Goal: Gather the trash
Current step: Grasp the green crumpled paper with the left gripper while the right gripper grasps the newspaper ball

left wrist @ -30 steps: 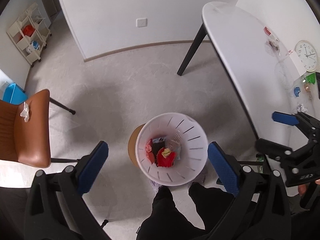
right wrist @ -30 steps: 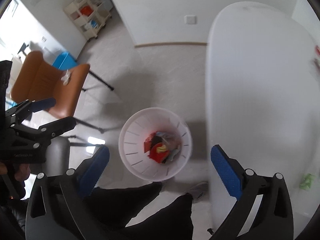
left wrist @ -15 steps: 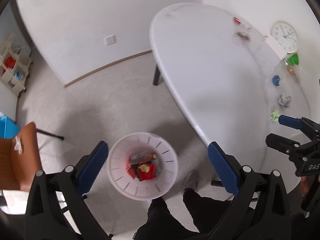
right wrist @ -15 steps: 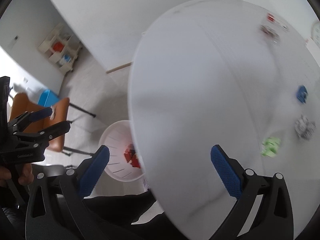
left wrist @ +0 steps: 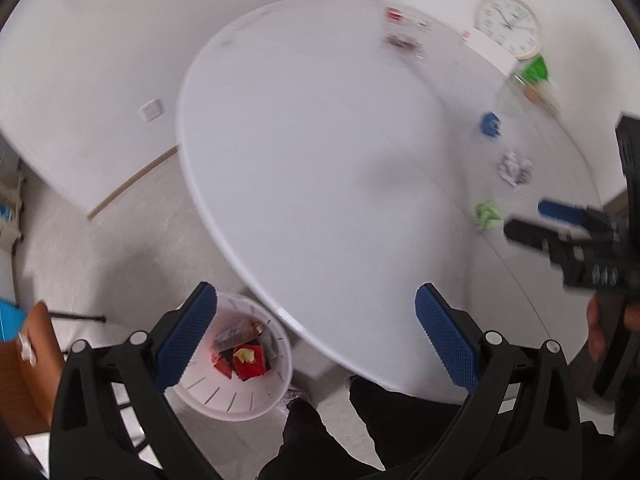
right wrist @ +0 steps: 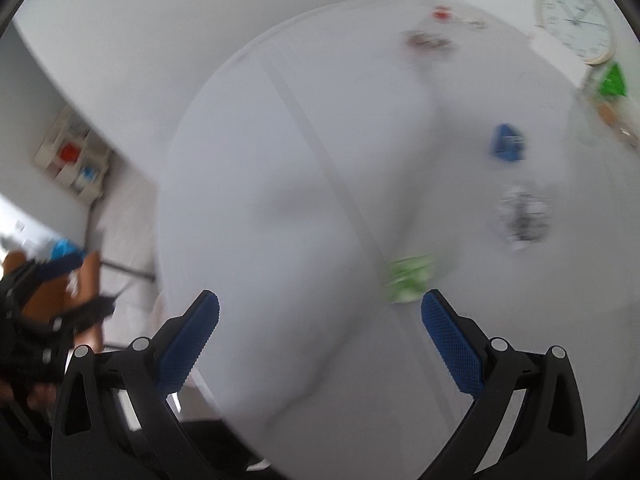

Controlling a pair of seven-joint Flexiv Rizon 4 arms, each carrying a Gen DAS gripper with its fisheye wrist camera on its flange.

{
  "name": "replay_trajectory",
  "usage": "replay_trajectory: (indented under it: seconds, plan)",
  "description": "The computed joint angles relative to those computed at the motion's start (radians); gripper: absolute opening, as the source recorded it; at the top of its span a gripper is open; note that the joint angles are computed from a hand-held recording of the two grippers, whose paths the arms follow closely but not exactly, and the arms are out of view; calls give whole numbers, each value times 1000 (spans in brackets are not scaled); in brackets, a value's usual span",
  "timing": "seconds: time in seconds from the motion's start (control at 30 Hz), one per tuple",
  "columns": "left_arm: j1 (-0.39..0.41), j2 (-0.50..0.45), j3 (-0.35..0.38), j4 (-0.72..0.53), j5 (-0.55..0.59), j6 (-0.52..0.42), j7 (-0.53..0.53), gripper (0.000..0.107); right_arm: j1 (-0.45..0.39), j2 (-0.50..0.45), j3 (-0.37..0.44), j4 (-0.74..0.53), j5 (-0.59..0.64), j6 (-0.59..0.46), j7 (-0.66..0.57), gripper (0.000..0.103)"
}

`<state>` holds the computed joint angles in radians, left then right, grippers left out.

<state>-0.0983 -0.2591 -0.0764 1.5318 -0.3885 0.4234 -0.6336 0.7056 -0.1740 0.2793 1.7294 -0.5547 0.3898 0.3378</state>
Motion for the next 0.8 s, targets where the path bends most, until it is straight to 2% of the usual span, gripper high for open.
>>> replay_trajectory:
  seconds: [0.1, 0.27, 0.43, 0.57, 0.63, 0.73, 0.8]
  plan:
    - [-26, 22, -15, 35, -1, 28, 29, 95, -10, 54, 10, 45, 24, -87, 26, 100]
    - [-84, 26, -46, 47, -8, 16, 25, 95, -59, 148, 37, 155, 94, -126, 30, 100]
    - [-152, 17, -77, 72, -24, 46, 1, 95, -124, 233, 48, 277, 151, -64, -20, 100]
    - [-209, -8, -93, 74, 14, 64, -54, 95, -162, 271, 50, 346, 168, 2, -99, 100]
    - [-231, -20, -97, 72, 37, 64, -79, 95, -176, 274, 48, 358, 165, 19, -137, 97]
    - [-262, -42, -98, 66, 80, 77, -137, 89, -195, 290, 47, 391, 166, 58, -190, 94]
    - [-272, -60, -96, 53, 106, 66, -171, 82, -209, 299, 44, 413, 165, 95, -213, 94]
